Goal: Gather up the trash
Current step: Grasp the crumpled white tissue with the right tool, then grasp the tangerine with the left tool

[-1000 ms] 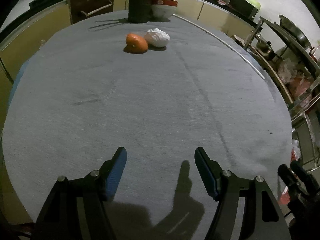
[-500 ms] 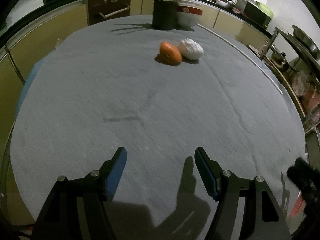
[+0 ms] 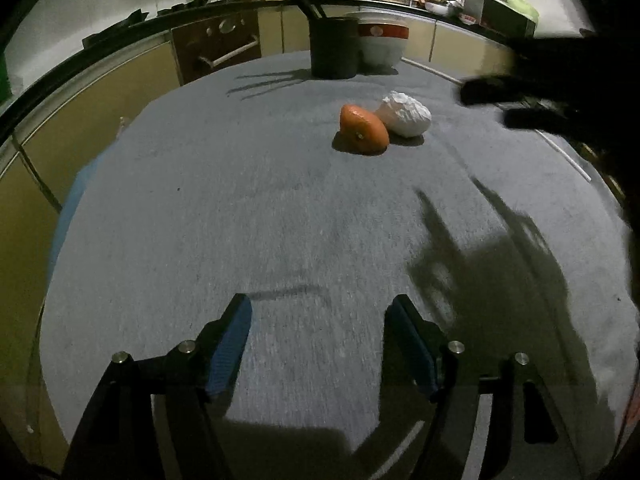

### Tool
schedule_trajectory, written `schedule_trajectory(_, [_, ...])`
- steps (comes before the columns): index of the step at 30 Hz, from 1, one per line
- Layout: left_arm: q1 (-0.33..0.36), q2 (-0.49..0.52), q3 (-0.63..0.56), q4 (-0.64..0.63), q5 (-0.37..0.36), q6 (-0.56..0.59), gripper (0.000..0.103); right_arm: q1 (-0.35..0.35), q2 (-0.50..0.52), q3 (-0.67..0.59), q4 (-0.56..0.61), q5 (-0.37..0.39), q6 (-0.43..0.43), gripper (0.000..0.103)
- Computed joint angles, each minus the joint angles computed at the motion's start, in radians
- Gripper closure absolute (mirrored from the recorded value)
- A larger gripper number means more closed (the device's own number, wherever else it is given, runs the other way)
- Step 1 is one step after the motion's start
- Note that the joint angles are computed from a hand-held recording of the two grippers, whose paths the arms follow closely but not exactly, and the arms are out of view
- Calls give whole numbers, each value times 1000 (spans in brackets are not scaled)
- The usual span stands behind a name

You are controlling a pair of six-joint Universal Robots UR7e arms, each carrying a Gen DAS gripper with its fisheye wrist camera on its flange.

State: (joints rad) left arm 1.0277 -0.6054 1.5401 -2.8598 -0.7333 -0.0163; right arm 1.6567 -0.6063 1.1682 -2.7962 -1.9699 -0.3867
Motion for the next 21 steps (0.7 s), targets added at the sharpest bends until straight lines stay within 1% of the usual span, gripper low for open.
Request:
schedule_trajectory(2, [4, 6, -5, -19, -2, 25, 24, -3, 71, -120, 63, 3, 5, 44])
schedule_trajectory(4, [8, 9, -7, -29, -2, 32, 16, -7, 130, -226, 132, 10, 19, 45])
schedule_trajectory(8, [12, 13, -16, -22, -9, 35, 10, -17, 243, -436, 266, 33, 71, 46])
schedule_trajectory(9, [13, 14, -20, -19, -11, 37, 9, -19, 259, -464, 287, 34, 78, 46])
schedule_trajectory(11, [14, 14, -22, -15, -12, 39, 8, -23, 320, -570, 386, 14, 100, 51])
schedule_trajectory(12, [15, 16, -26, -13, -14, 40, 8, -24, 324, -572, 392, 2, 101, 55])
schedule_trajectory(13, [16, 16, -27, -12, -15, 41, 8, -27, 319, -552, 364, 8, 96, 58])
schedule_trajectory(15, [16, 18, -34, -3, -14, 38, 8, -27, 302, -525, 358, 9, 105, 61])
schedule_trajectory(16, [17, 19, -40, 8, -14, 32, 8, -25, 284, -490, 335, -2, 101, 62])
schedule_trajectory(19, [21, 19, -78, 79, -29, -24, 8, -28, 195, -338, 237, -5, 96, 62])
schedule_trajectory(21, [23, 25, -112, 91, -38, -46, 8, -34, 113, -196, 143, -6, 92, 62])
